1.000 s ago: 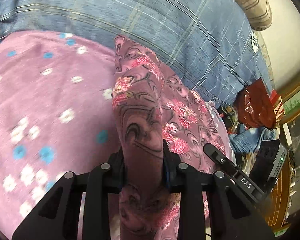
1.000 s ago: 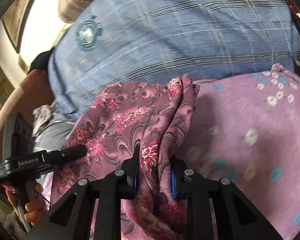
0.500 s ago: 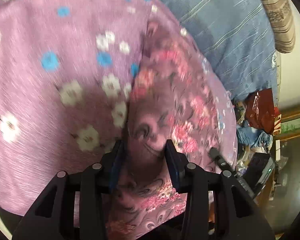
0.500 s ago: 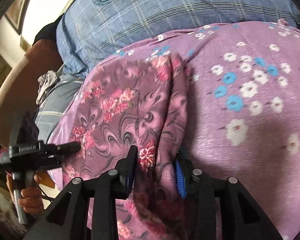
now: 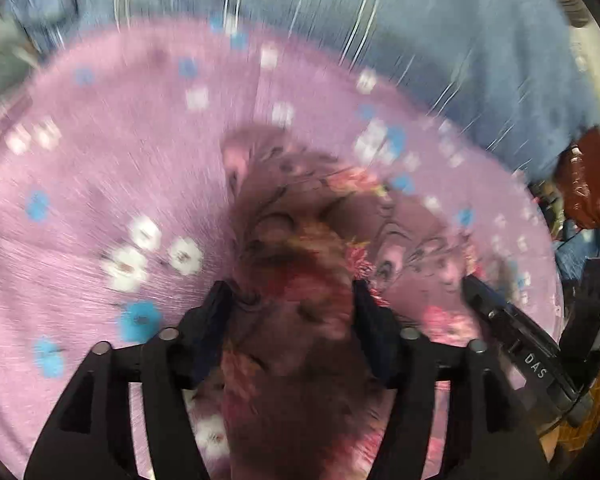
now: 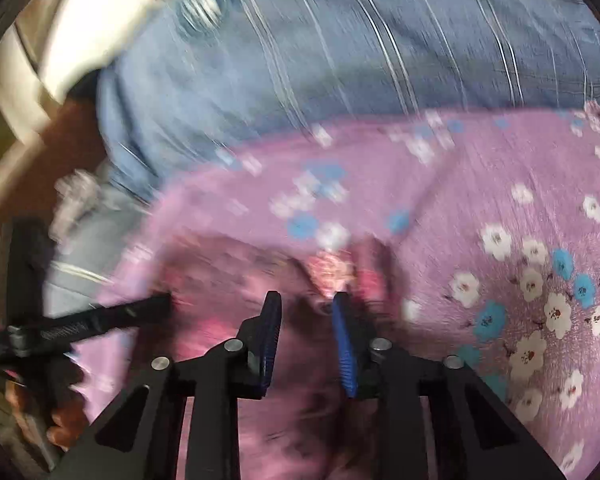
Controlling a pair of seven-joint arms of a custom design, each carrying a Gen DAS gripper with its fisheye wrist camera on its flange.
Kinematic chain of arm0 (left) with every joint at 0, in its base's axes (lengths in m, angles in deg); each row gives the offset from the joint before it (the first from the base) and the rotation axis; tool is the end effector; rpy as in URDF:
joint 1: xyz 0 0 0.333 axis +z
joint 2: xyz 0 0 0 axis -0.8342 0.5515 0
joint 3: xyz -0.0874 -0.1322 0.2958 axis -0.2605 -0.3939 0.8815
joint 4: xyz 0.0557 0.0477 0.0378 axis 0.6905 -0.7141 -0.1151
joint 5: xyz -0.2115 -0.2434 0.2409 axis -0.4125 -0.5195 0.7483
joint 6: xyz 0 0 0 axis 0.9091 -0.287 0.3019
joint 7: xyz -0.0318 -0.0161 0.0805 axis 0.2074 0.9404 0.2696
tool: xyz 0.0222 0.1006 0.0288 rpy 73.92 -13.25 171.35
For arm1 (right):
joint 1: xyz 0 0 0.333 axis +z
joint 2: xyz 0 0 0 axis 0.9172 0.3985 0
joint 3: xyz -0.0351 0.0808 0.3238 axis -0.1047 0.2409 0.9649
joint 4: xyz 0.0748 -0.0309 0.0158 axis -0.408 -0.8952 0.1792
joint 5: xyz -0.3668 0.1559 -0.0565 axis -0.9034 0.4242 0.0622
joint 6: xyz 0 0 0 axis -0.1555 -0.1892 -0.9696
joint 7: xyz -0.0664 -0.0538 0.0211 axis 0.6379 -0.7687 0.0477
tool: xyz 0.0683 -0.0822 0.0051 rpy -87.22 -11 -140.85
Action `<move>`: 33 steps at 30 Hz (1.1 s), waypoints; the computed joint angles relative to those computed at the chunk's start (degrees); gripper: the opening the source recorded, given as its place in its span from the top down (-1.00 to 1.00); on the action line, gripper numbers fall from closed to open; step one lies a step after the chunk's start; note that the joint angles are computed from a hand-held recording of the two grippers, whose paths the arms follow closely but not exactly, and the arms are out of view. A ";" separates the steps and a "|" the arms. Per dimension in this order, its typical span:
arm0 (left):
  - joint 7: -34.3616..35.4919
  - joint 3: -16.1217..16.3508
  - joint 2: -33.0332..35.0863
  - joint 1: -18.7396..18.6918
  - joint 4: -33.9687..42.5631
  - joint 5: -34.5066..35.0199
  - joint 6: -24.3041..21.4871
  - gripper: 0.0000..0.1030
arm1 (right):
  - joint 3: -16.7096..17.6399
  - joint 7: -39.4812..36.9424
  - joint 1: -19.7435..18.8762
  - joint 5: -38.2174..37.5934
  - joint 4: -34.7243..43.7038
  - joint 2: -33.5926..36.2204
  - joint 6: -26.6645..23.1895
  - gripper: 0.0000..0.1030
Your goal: Fold small clothes
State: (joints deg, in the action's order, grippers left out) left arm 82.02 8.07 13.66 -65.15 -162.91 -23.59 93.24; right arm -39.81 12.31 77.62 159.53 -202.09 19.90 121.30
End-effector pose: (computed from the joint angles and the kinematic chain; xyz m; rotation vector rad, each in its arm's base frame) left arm 0.4416 -0.1277 0.4020 -2.6044 1.2328 -0.6527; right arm 0.5510 0.1247 0.3726 -2.0019 1.1567 -0.0139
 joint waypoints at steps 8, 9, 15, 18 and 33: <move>7.17 1.21 -10.87 -4.07 -3.60 -5.06 -5.77 -0.19 | -1.98 2.41 -2.11 -6.64 -0.68 -3.35 -9.57 0.54; 7.33 0.90 -12.62 -5.00 -4.75 -5.07 -6.56 -0.20 | -2.67 2.01 -2.77 -7.28 -1.34 -4.31 -12.86 0.40; -0.35 -4.87 -12.14 -5.03 -7.87 -0.30 -5.35 -0.28 | -1.45 -11.47 -0.62 -2.20 -12.22 -9.89 -0.56 0.48; -0.20 -2.90 -15.04 -7.63 -6.79 -1.03 -11.03 -0.23 | -0.74 -16.37 1.24 1.43 -14.78 -12.29 5.19 0.46; -10.42 -8.69 -18.29 -13.28 -9.55 4.78 -18.16 -0.51 | -6.05 -5.24 -2.37 -8.00 -22.51 -18.96 -3.12 0.28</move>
State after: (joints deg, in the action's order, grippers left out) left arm 71.59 -0.63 -4.63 -78.43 -172.46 -18.81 75.08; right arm -45.86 7.07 75.26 151.53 -224.60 0.94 118.18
